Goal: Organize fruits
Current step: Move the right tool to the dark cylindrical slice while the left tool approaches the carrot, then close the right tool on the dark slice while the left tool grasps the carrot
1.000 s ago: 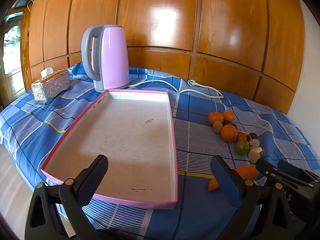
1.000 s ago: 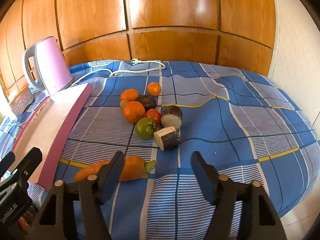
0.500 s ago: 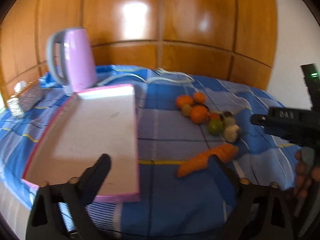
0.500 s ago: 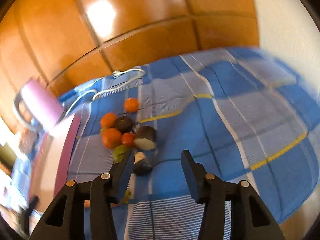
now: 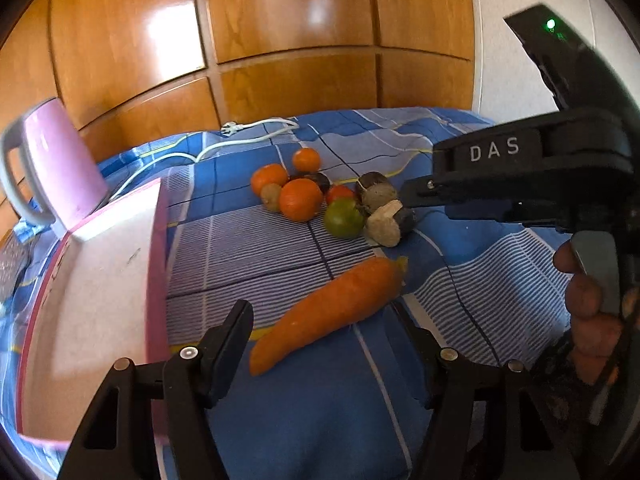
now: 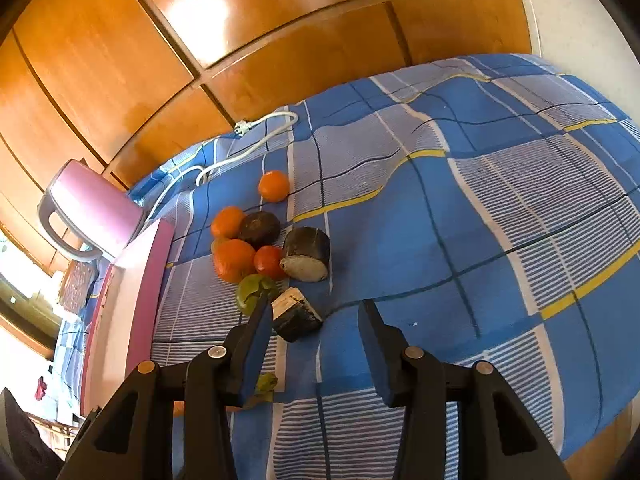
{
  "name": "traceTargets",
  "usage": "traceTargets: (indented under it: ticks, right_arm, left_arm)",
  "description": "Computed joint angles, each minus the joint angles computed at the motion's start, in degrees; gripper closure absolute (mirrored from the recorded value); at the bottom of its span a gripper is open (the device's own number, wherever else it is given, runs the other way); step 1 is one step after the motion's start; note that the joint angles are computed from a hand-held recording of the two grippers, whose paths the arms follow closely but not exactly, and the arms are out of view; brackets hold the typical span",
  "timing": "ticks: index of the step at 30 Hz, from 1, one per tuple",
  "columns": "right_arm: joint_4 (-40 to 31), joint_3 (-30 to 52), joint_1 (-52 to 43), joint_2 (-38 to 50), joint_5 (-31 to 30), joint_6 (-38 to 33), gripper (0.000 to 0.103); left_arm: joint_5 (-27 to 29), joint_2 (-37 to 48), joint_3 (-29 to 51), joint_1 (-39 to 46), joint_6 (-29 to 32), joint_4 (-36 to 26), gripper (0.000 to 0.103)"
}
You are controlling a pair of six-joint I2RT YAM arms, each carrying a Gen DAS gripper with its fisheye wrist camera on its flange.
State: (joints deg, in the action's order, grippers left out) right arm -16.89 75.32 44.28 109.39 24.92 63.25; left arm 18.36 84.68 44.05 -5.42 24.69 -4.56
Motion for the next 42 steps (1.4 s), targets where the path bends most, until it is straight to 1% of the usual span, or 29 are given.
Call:
traceTargets:
  ticks: [2, 6, 9, 11, 12, 13, 15, 21, 23, 25, 26, 27, 28, 29, 33, 35, 37, 40, 42]
  right_arm:
    - [0.06, 1.29, -0.35, 1.22, -1.25, -0.74, 0.058]
    - [-1.66, 4.71, -0.83, 3.98, -2.35, -1.70, 0.058]
    - [-2.15, 6.34, -1.72, 5.58, -3.92, -1.95, 0.058]
    - [-4.15, 8.71, -2.40, 7.60, -5.58, -2.14, 0.058]
    - [-4.29, 9.15, -2.46, 8.02, -5.66, -2.38, 0.057]
    - [-5.35, 10.36, -2.24, 8.69, -4.72, -3.03, 0.057]
    - [-7.04, 12.09, -2.04, 9.72, -4.11, -3.58, 0.058]
    - [-6.38, 11.24, -2.42, 9.52, -5.25, -3.21, 0.058]
    - [-7.46, 12.43, -2.22, 10.16, -4.77, -3.61, 0.058]
    - [-8.66, 13.63, -1.85, 10.76, -3.95, -3.99, 0.058]
    - [-8.60, 13.46, -1.72, 10.61, -3.66, -3.93, 0.058]
    - [-8.44, 13.09, -1.68, 10.27, -3.55, -3.73, 0.060]
    - [-7.48, 12.10, -1.77, 9.69, -3.71, -3.55, 0.064]
    - [-6.77, 11.52, -1.89, 9.38, -4.02, -3.44, 0.065]
    - [-7.49, 12.29, -1.80, 9.82, -3.85, -3.64, 0.066]
    - [-7.64, 12.50, -1.84, 9.97, -4.05, -3.71, 0.066]
    - [-7.05, 11.98, -1.98, 9.73, -4.39, -3.46, 0.066]
    - [-6.25, 11.29, -2.17, 9.41, -4.83, -3.19, 0.066]
    - [-6.26, 11.33, -2.12, 9.46, -4.74, -3.13, 0.066]
  left_arm:
    - [-0.05, 1.46, 1.21, -0.83, 0.38, 0.14, 0.033]
    - [0.24, 3.94, 3.10, -1.51, 2.16, 0.60, 0.028]
    - [0.51, 6.83, 5.23, -1.88, 1.98, -0.62, 0.028]
    - [0.84, 8.52, 6.09, -1.90, 1.89, -1.46, 0.029]
    - [1.58, 8.63, 5.96, -1.70, 1.58, -1.27, 0.034]
    - [2.77, 8.83, 6.16, -1.28, 1.22, -1.55, 0.035]
    - [2.91, 8.87, 6.15, -1.24, 0.82, -1.63, 0.035]
    - [4.10, 10.10, 7.73, -0.44, -1.42, -3.10, 0.036]
    - [3.96, 9.85, 7.44, -0.52, -1.34, -2.89, 0.037]
    - [3.45, 9.19, 6.78, -0.33, -1.90, -2.32, 0.045]
    - [3.54, 9.02, 6.68, 0.07, -2.37, -2.26, 0.057]
    - [4.43, 9.06, 7.04, 0.83, -2.86, -3.06, 0.072]
    - [6.14, 9.61, 8.08, 1.90, -3.47, -4.59, 0.074]
    - [6.89, 9.94, 8.56, 2.36, -3.67, -5.19, 0.075]
    - [5.54, 9.28, 7.55, 1.44, -3.54, -4.00, 0.074]
    - [6.12, 9.83, 7.94, 1.52, -4.10, -3.90, 0.073]
    - [6.89, 10.70, 8.78, 1.74, -4.44, -4.10, 0.070]
    - [7.95, 11.46, 9.78, 1.75, -4.36, -4.83, 0.060]
    - [8.50, 11.56, 10.07, 1.49, -3.92, -5.29, 0.050]
